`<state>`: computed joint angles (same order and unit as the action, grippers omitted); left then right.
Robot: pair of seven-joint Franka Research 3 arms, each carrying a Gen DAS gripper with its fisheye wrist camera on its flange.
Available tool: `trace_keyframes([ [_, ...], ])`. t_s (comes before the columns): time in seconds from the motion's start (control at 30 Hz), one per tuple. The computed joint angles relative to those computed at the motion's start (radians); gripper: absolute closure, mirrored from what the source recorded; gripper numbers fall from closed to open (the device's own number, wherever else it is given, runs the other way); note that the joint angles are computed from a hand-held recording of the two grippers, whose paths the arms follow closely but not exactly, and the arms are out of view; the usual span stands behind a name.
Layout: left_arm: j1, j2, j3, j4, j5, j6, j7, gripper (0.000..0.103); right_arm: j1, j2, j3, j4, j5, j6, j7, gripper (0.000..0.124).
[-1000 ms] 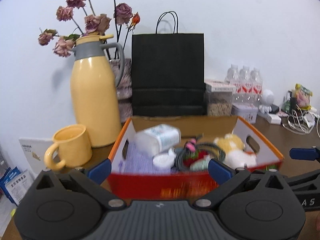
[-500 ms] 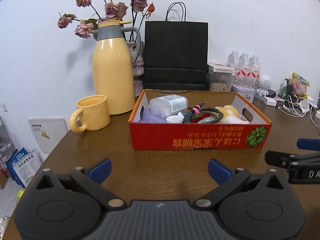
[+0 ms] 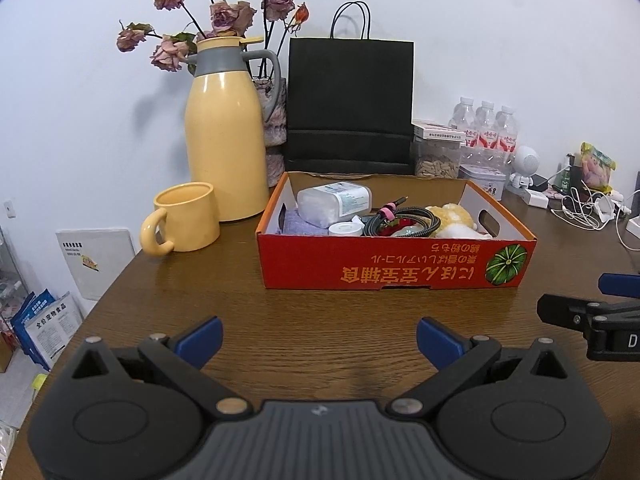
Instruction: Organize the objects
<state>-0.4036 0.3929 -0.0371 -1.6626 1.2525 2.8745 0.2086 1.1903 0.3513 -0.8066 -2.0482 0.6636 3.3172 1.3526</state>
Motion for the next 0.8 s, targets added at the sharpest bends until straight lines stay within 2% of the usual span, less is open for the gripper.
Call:
trace_keyframes([
  [0.8,0.000,-0.004,-0.001,-0.005,-0.015,0.000,0.003,0.000,0.008,0.000,-0.006,0.000,0.011,0.001,-0.009,0.021],
])
